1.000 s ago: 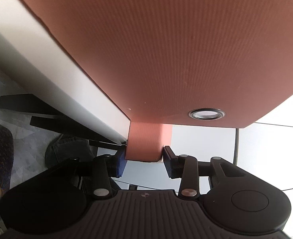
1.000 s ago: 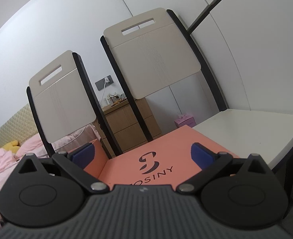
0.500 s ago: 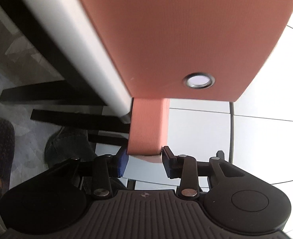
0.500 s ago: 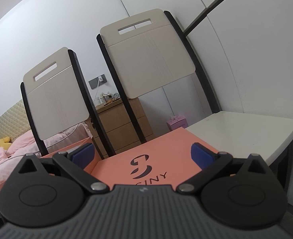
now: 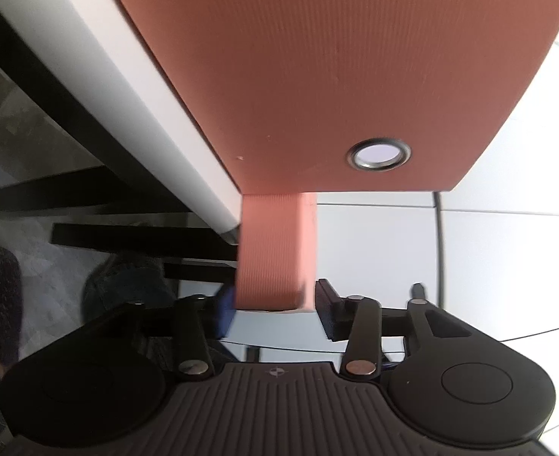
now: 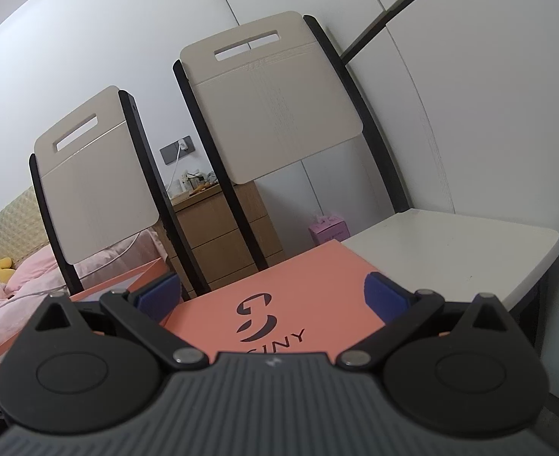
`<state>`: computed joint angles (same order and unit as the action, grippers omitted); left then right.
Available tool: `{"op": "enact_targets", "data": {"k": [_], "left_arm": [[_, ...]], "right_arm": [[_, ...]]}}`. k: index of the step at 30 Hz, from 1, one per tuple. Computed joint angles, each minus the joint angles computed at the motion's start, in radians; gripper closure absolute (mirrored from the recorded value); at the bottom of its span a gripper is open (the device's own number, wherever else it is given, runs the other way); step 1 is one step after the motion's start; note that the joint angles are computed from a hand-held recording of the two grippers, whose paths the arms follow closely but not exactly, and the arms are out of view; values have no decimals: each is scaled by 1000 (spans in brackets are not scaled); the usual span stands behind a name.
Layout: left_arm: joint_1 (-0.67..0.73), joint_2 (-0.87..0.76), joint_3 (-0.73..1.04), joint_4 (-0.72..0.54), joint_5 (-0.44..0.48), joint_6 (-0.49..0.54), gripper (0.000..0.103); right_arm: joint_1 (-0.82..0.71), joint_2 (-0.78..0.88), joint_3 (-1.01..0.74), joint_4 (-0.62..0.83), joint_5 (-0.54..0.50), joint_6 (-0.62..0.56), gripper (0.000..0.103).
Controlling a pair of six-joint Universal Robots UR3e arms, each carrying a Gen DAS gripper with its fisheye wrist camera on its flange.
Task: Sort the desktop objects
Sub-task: 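Carry the pink lid with the left gripper toward the open box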
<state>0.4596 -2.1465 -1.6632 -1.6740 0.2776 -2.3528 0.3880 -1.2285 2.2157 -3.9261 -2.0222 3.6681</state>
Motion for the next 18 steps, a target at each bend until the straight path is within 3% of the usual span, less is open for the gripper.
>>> {"op": "enact_targets", "data": {"k": [4,8,14,18], "left_arm": [[1,5,-45,74,-7,-15,61],[26,35,-79,32,-4,37,62],[103,92,-130,-222,51,291,63],[143,107,-147,-323,100,407,63]], "right_arm": [[-84,-90,84,28,116,29,0],[-264,-274,221,124,336,2,0],[-658,-660,355,558,727,-121,0],[-780,-722,333,827,895,-254,0]]}}
